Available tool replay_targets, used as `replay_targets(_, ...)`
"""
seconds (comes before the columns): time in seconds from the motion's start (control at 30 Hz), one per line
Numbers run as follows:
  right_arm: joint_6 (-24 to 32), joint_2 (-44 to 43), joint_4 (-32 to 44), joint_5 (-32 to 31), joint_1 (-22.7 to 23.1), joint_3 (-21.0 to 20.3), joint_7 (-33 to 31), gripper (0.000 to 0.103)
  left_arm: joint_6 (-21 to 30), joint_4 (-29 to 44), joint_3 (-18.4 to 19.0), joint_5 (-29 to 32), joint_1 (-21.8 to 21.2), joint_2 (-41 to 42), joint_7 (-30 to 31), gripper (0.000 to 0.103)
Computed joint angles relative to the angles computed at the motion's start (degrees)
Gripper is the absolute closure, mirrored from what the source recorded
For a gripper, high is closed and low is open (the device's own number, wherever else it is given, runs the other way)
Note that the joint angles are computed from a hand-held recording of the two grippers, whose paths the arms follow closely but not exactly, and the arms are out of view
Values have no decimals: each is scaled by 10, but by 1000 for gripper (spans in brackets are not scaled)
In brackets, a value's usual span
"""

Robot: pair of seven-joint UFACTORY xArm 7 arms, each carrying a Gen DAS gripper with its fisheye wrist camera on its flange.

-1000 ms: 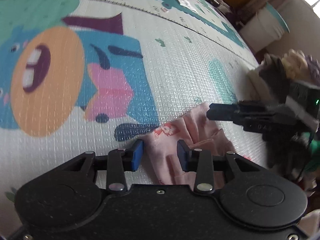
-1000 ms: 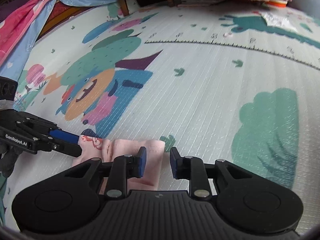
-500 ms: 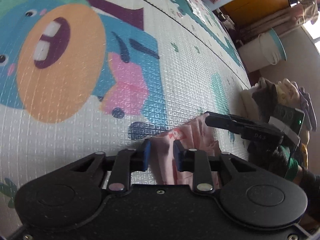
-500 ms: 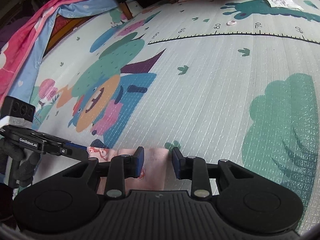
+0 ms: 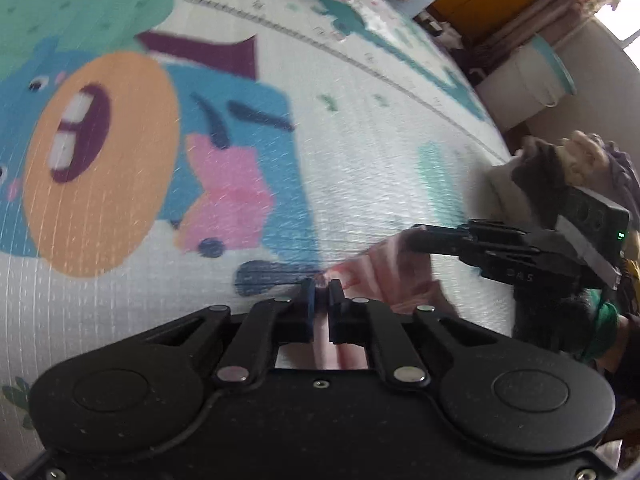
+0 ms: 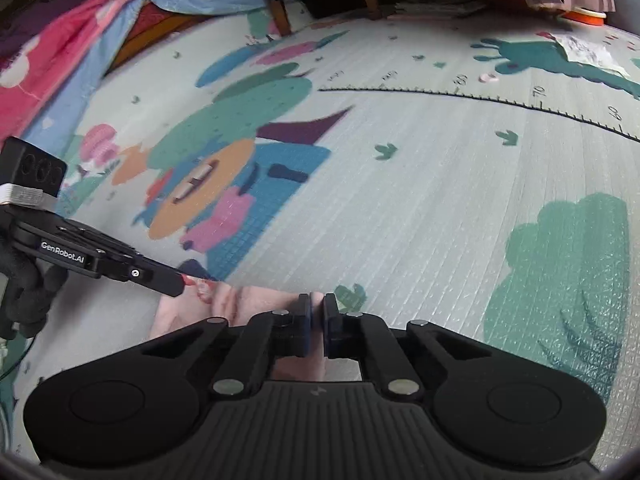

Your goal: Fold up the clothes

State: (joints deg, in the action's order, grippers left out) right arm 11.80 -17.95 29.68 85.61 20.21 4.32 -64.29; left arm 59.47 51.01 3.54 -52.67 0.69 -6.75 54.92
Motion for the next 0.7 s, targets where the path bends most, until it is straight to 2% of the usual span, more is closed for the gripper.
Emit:
replay_targets(0.13,16,-36,-13,6,0,-5,-26,96,19,-5,5,-8,-2,-23,30,100)
replay_targets(0.27,37,-90,-36,-39,6,-9,-19,96,52,-11,15,-13,-7,-50,82,100)
replay_targets(0.47,77,-211,-97,-162,17,-28,50,96,124,-21,35,11,-15,-93,195,100)
replay_targets(0.7,169,-374,-178,-341,-9,-12,166,96,185,-61,45,78,-28,-157,330,100)
